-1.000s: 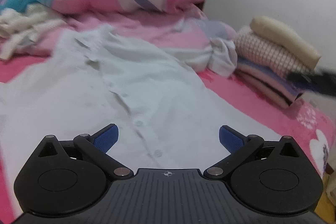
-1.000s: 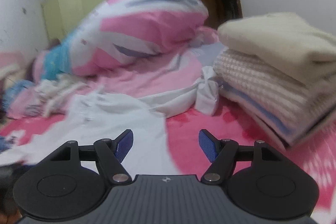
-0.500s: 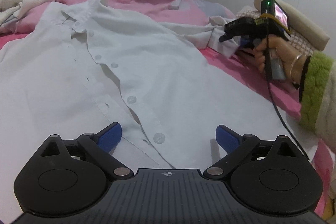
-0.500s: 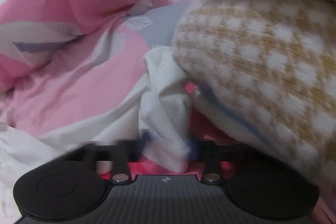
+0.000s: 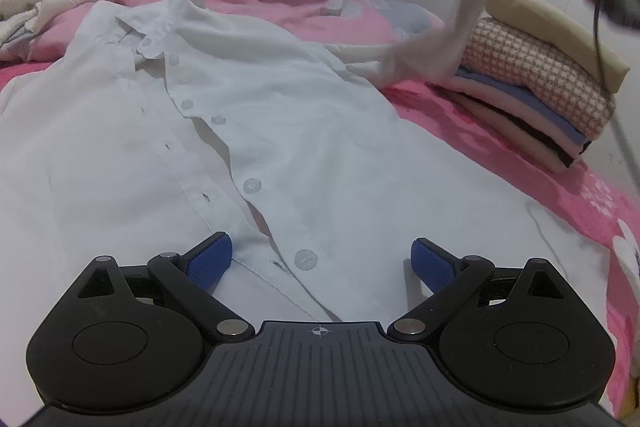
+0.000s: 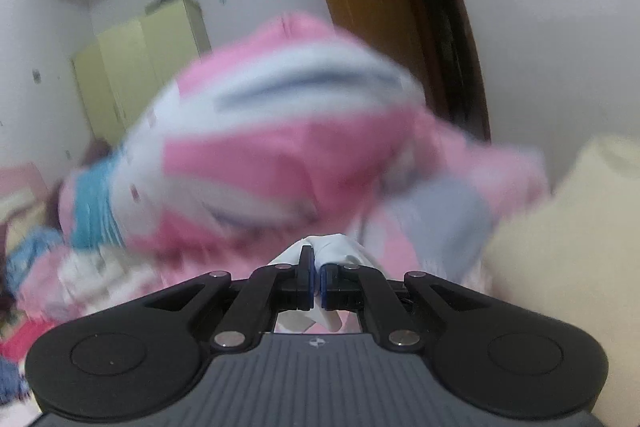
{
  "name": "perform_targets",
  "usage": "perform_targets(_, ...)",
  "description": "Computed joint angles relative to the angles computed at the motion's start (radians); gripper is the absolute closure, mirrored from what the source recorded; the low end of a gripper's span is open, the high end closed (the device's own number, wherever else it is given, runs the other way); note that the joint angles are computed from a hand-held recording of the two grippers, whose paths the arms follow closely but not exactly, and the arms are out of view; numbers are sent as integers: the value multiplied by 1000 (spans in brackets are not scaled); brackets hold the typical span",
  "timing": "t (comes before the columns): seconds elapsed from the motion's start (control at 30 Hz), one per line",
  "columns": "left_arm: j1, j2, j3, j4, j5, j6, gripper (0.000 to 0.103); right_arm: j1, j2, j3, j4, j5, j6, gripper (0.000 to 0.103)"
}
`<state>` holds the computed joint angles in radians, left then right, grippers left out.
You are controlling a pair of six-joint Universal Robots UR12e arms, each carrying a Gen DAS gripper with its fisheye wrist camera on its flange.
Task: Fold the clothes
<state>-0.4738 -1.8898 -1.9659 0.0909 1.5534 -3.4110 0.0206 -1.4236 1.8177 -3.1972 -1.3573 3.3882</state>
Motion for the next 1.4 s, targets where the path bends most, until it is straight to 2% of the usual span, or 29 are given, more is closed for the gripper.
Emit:
perform_targets(0.2,3,-2,-1,3,-5,2,6,-26,6,-72,-81,41,141,100)
perform_targets(0.3,5,-2,-2,8,-10,-3,6,-35,7,-90,-96,115,189,101)
perform_targets(0.47,17,-1,-12,41,-40,-33,5,-22,-8,-93,-51,255,191,100)
perform_targets(0.53,32,8,-25,68,-65,-78,5,-15,-15,-82,-48,323,198,100)
perform_targets(0.63,54,47,-55,102,-58,-149,5,0,-43,-40,-17,414,187,100)
perform_targets(0.77,104,134,-137,156,-80,-214,4,8,-85,62,14,542,202,100)
perform_targets(0.9,143,232,-223,151,-56,-253,4,20,-119,182,51,666,203,100)
perform_targets(0.93,152,254,-241,143,-52,-264,4,24,-127,215,70,694,197,98)
perform_targets(0.97,161,276,-259,134,-48,-275,4,30,-138,249,130,715,175,97)
perform_targets(1.07,171,316,-290,97,-42,-278,4,44,-167,341,346,772,107,81)
perform_targets(1.17,166,326,-297,63,-51,-251,4,37,-195,415,425,768,111,80)
perform_targets(1.23,158,321,-294,60,-73,-223,4,13,-217,458,365,779,164,80)
perform_targets(1.33,141,309,-288,63,-115,-169,4,-28,-268,486,293,756,189,80)
perform_targets(1.4,130,296,-275,59,-151,-126,4,-43,-338,486,307,653,94,80)
